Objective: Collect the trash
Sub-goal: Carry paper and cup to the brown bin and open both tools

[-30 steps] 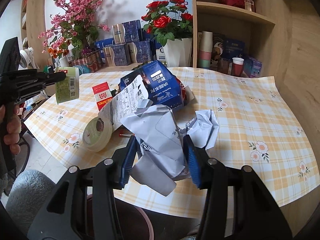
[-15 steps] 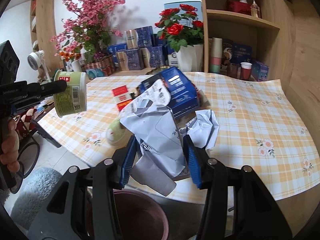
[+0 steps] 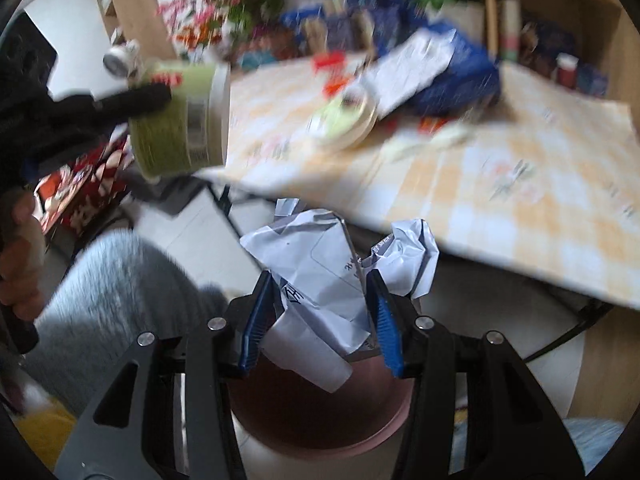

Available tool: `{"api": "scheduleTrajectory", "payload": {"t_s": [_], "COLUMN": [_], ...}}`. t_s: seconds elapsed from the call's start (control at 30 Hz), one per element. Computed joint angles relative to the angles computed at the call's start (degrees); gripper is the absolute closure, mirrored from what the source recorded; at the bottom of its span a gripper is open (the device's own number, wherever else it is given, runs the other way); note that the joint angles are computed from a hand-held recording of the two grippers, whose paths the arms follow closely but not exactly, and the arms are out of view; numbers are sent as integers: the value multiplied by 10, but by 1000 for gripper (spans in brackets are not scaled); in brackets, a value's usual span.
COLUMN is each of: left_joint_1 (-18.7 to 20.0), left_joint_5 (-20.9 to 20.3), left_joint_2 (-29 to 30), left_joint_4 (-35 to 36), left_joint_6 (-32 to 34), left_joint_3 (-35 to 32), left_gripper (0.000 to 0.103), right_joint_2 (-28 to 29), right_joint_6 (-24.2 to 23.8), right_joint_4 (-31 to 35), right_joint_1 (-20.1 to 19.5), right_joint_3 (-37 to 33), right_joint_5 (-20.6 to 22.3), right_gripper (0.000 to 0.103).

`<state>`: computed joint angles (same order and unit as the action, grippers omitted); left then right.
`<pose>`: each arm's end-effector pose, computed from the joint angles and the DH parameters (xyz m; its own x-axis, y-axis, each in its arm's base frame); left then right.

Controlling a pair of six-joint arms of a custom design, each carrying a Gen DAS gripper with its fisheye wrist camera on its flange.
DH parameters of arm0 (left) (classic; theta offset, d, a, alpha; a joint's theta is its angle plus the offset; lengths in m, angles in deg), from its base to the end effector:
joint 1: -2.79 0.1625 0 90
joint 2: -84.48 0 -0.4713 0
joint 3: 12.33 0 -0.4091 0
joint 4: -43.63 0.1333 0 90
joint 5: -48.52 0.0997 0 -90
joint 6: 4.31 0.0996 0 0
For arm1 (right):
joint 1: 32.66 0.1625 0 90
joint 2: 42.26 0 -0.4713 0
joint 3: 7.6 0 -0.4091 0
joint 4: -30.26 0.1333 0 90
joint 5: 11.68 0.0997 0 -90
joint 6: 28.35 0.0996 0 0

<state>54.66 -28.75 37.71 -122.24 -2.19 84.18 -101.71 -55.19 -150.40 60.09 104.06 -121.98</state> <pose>-0.3221 -0.6618 0.1504 -0.8061 0.5517 -0.2140 0.5846 0.6863 -0.4328 0.1287 -0.6209 0.2339 -0.8282 -0.2011 0.5232 -0.4612 0.7750 -0.4322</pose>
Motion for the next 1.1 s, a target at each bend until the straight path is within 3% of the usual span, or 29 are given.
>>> {"api": "scheduleTrajectory", "payload": {"t_s": [0.27, 0.37, 0.5, 0.63, 0.93, 1.1], "left_joint_1": [9, 11, 15, 20, 30, 40], "left_joint_5": [-7, -6, -4, -8, -7, -4], "left_joint_2": [-1, 3, 10, 19, 40, 66], "left_joint_4": [-29, -36, -39, -31, 52, 132], "left_joint_6": [6, 8, 5, 4, -19, -38], "left_joint_3": [38, 44, 49, 45, 15, -21], "left_gripper": [99, 99, 99, 99, 99, 99], "right_joint_2": [48, 55, 58, 44, 35, 37], "right_joint_6": [51, 81, 96, 93, 63, 83], "right_joint_4": [95, 108, 107, 73, -58, -89], "right_joint_1": [-21, -29, -32, -34, -26, -34], "right_joint_3": [-31, -39, -39, -25, -5, -8], "right_joint_5": [-50, -54, -65, -66, -105, -121], "right_gripper": [51, 36, 27, 15, 7, 7]}}
